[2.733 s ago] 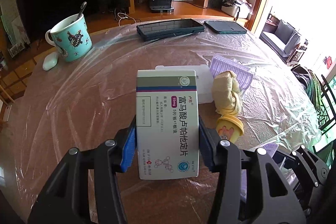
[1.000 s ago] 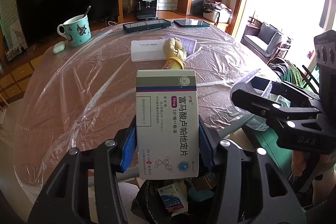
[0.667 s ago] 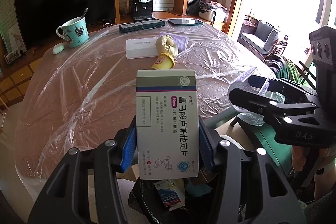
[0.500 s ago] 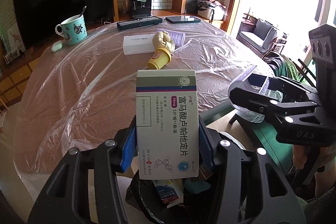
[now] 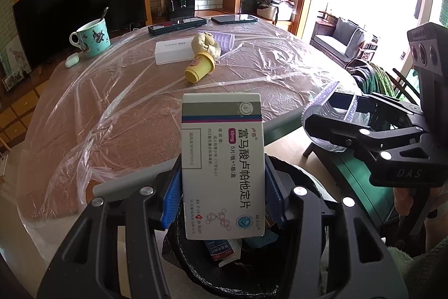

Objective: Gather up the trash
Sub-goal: 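Lower the white box with the left tool while the right tool lowers the roller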

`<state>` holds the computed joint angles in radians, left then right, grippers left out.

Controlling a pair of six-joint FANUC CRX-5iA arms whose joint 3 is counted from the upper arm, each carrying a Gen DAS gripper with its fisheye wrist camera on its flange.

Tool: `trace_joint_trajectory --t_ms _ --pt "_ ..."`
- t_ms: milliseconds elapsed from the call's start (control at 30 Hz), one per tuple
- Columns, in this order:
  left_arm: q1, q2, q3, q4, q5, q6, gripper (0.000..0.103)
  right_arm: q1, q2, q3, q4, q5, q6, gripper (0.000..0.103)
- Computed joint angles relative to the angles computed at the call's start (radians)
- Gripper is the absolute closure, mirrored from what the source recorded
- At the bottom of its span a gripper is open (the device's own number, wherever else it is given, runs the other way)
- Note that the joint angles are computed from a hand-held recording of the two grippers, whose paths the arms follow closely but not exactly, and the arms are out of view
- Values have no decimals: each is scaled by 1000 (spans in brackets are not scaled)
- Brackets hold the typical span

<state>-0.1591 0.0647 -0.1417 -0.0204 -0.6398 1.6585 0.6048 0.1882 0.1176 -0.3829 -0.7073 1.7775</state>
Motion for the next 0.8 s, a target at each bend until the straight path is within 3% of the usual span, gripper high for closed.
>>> trace_joint_trajectory --t_ms 800 --pt "-30 -5 -46 21 -23 -54 51 10 -41 -66 3 -39 24 30"
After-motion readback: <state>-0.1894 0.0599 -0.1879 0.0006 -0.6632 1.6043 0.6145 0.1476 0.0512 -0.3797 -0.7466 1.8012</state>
